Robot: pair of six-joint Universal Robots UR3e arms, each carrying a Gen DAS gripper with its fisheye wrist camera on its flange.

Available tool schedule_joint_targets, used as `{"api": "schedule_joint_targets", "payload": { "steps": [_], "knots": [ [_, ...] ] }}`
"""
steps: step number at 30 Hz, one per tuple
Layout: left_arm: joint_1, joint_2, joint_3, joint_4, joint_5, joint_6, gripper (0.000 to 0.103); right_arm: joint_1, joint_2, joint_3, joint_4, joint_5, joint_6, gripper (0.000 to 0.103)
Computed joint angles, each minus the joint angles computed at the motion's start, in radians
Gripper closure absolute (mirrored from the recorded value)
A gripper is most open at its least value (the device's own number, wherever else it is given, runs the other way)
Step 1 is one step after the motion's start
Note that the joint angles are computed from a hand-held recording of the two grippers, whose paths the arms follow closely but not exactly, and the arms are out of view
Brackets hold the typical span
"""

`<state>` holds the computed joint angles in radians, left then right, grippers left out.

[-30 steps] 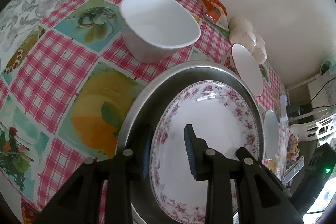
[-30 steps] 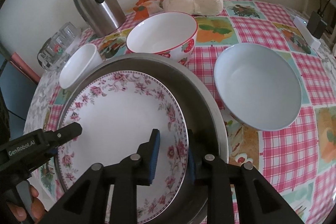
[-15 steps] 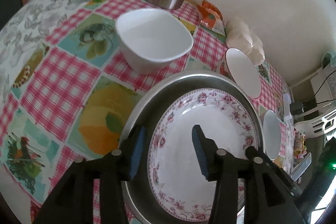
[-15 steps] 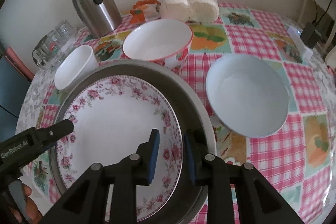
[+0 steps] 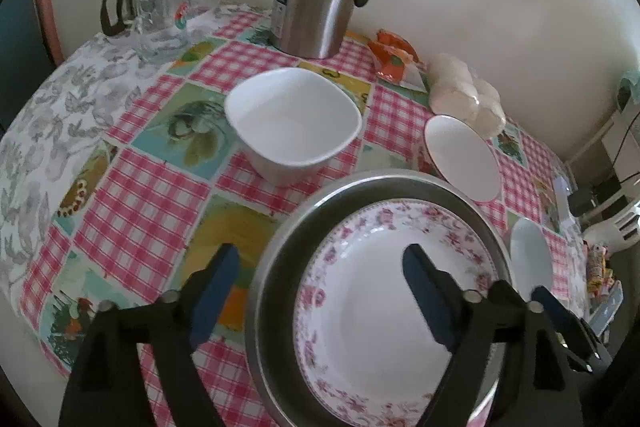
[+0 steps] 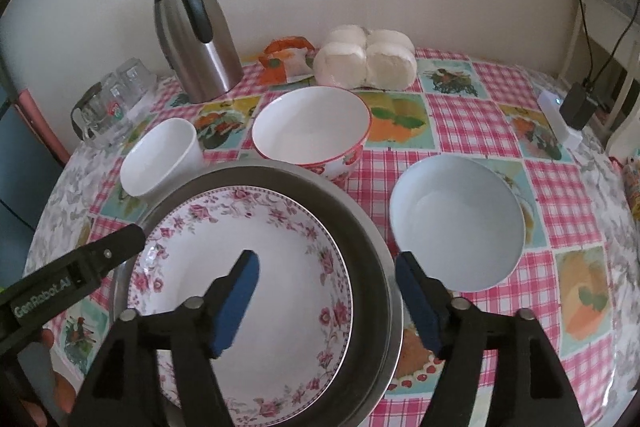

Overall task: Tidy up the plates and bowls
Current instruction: 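Open both grippers to release the floral plate inside the steel tray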

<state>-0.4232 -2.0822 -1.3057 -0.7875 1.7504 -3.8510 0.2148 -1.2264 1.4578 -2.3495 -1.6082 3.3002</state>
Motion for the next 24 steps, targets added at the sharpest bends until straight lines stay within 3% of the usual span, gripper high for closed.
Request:
{"api": "schedule_joint_targets", "payload": {
  "steps": [7,12,19,24],
  "knots": [
    [-0.027,-0.022,0.029,0.002,0.101,0.008,0.003,-0.032,-0.011,0.026,-0.019,0.009,0.044,0.0],
    [-0.053,-0.044,0.055,0.012,0.183,0.041,0.0,-0.047,-0.019,0.04,-0.04,0.028,0.053,0.0],
    [-0.04,-0.022,0.012,0.126,0.141,0.083,0.0,-0.07,-0.026,0.047,-0.044,0.027,0.08,0.0],
    [-0.047,-0.06,0.08,0.071,0.149,0.077,0.0,-0.093,-0.029,0.05,-0.051,0.033,0.089,0.0]
  ]
}}
